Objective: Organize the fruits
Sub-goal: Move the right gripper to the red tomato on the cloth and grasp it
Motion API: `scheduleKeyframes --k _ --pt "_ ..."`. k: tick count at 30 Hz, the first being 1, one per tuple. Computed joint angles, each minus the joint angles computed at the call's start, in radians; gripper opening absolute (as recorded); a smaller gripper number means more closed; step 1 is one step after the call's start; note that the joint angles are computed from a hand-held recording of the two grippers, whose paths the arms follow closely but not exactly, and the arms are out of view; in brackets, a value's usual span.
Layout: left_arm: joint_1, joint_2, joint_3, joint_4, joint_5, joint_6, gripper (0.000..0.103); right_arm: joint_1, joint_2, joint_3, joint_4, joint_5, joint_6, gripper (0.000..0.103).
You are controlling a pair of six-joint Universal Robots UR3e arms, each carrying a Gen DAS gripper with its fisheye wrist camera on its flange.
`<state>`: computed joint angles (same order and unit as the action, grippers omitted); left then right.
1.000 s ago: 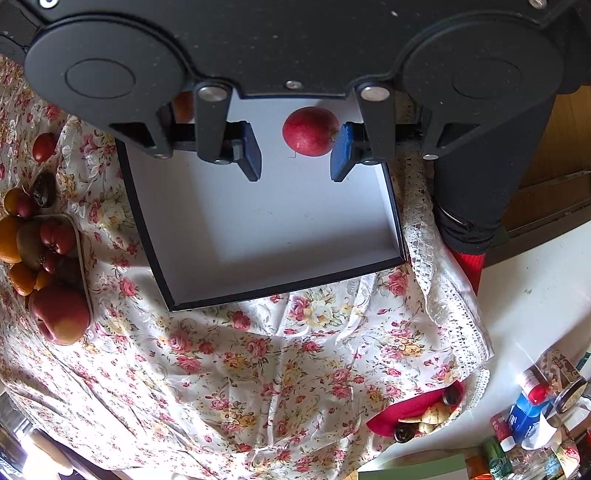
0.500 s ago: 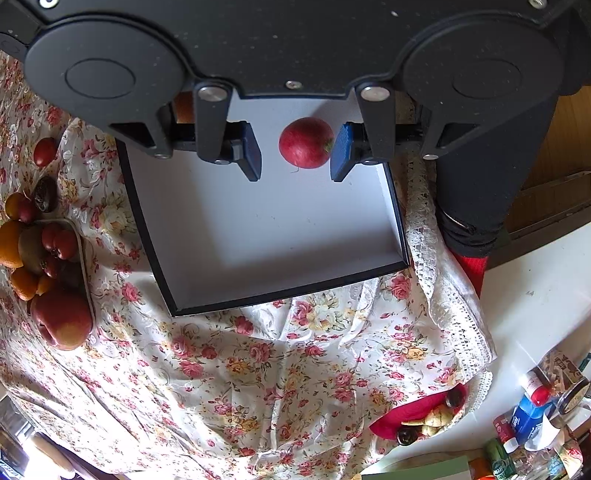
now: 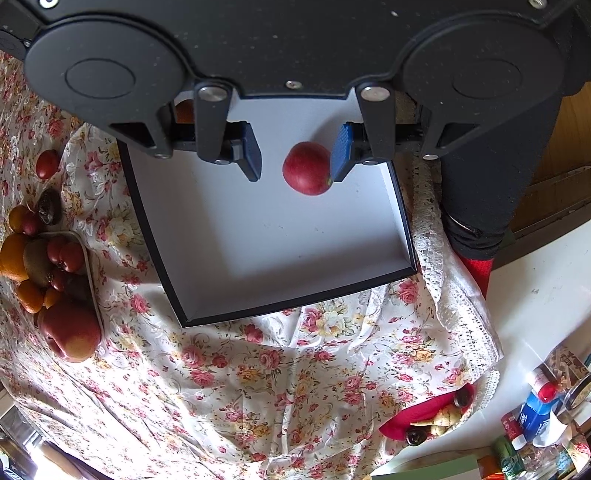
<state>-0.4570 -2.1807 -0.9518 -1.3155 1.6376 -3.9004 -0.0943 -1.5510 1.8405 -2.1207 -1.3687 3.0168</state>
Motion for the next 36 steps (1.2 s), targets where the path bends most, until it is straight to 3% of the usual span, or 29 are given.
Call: scheduleKeyframes --k 8,18,26,36 --pt "-0.011 -0.005 0.008 0.005 0.002 0.012 0.048 -0.128 -0.123 0.049 0.043 0.027 -0.083 0.040" --pt "-0.060 -0.066 0.115 -0.039 0.030 0.055 0.048 -0.402 -0.225 0.099 0.039 0.046 -0.185 0.040" --pt "-0.103 -0.149 0.258 -0.103 0.042 0.108 0.048 -0.532 -0.138 0.072 -0.018 0.033 -0.180 0.040" --pt "-0.115 -0.181 0.309 -0.141 0.055 0.119 0.048 -0.435 0.041 -0.002 -0.105 0.043 -0.092 0.040"
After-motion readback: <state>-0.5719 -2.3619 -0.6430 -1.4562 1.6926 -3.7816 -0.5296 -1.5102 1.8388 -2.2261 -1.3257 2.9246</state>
